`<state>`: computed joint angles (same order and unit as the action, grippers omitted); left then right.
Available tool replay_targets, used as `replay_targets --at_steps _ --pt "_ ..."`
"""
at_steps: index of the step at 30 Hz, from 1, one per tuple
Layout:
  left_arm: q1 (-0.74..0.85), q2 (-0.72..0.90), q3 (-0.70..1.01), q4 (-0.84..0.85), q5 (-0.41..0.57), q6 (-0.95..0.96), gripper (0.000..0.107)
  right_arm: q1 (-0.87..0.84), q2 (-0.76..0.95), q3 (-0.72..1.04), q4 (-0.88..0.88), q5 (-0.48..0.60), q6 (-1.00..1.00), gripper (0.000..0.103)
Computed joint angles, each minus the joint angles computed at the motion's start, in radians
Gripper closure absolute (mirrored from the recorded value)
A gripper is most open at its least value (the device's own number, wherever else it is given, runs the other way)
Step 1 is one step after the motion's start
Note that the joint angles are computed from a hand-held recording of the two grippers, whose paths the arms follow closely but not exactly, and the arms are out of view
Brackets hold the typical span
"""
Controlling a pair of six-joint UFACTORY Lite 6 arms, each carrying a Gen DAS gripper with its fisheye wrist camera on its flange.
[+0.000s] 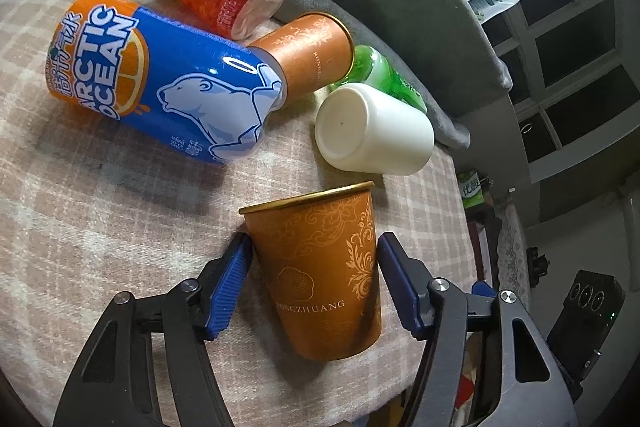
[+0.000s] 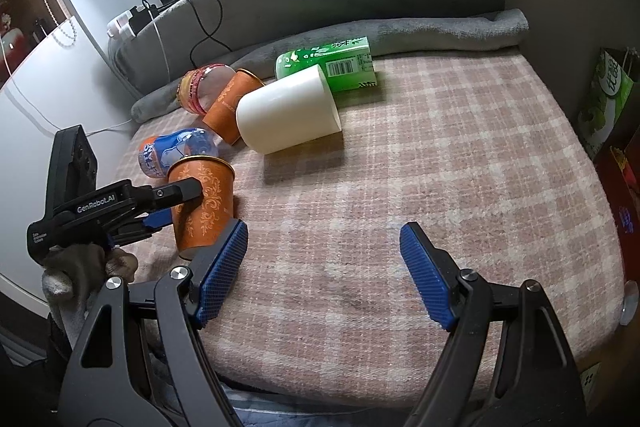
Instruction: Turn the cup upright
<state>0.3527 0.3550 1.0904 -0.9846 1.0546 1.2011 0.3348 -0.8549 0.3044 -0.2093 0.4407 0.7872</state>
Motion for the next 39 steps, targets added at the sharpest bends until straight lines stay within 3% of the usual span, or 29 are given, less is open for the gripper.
replay_targets --at_steps 13,31,39 --pt "-0.014 -0.214 -0.162 -0.103 -0.122 0.241 0.043 -0.001 0.016 -0.002 0.003 -0.018 0.005 0.022" --pt "-0.171 -0.373 -0.357 -0.493 -0.381 0.749 0.043 -0.068 -0.039 -0.028 0.094 0.001 -0.103 0.022" --pt "-0.173 -0.404 -0.440 -0.542 -0.390 0.897 0.044 -0.066 -0.053 -0.020 0.086 0.018 -0.088 0.022"
